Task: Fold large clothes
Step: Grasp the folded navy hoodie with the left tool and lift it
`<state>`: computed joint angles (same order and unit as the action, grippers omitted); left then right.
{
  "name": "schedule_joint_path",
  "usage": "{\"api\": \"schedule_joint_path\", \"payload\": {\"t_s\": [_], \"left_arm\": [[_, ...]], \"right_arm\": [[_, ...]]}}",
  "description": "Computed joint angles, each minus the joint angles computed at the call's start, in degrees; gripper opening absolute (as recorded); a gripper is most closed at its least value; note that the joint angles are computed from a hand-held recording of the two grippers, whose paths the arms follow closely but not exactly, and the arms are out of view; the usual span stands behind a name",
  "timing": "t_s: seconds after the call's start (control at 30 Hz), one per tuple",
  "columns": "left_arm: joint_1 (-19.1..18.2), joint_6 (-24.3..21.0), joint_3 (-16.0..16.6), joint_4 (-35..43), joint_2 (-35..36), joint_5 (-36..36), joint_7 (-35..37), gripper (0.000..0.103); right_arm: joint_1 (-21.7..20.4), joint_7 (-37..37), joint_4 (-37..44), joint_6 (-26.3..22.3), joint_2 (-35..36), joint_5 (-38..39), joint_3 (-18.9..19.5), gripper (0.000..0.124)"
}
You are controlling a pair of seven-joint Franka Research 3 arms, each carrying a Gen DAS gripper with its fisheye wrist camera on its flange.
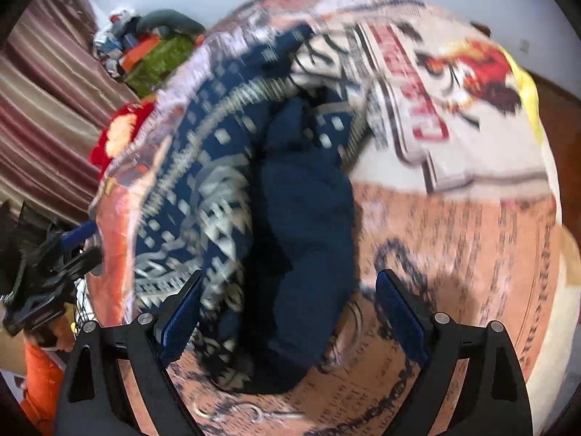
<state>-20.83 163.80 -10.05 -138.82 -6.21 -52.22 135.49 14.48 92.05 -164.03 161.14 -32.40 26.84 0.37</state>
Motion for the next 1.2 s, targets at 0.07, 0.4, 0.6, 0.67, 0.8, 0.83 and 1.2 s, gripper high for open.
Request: {"api": "schedule_joint_path", "payload": {"t_s": [0.07, 0.4, 0.6, 0.67, 0.8, 0.83, 1.2], "left_arm": [[0.6, -3.71, 0.74, 3.01, 2.37, -1.9, 0.1, 0.062], [9.32, -18.49, -4.42, 16.82, 16.88, -7.32, -3.37, 0.085], [12.95, -20.28, -8.03, 21.45, 22.7, -9.54, -3.01, 0.098], [14.29, -22.52, -8.75, 23.09, 24.51, -10.3, -2.61, 0.099], [16.14, -25.1, -9.85, 25.17, 27.03, -11.72, -2.09, 0.099], [16.47, -25.41, -10.11, 25.31, 27.26, -12.2, -1.74, 0.099], [17.2, -26.25, -9.77, 21.98, 23.29, -16.73, 5.88, 0.072]], "right_arm": [[0.77, -0.57, 1.28, 1.51, 1.27, 0.95, -0.82, 0.093], [6.24, -11.29, 11.85, 1.33, 18.12, 16.87, -7.29, 0.1], [7.94, -32.19, 16.14, -4.78, 23.37, 40.6, -10.92, 0.103], [6.83, -35.01, 17.42, -5.95, 24.63, 42.6, -10.02, 0.103], [4.43, -39.23, 20.03, -8.01, 27.29, 46.45, -7.87, 0.103], [3.91, -40.36, 20.53, -8.15, 27.84, 47.89, -7.18, 0.103], [-1.42, -47.8, 20.97, -8.22, 27.49, 56.24, -0.25, 0.063]]}}
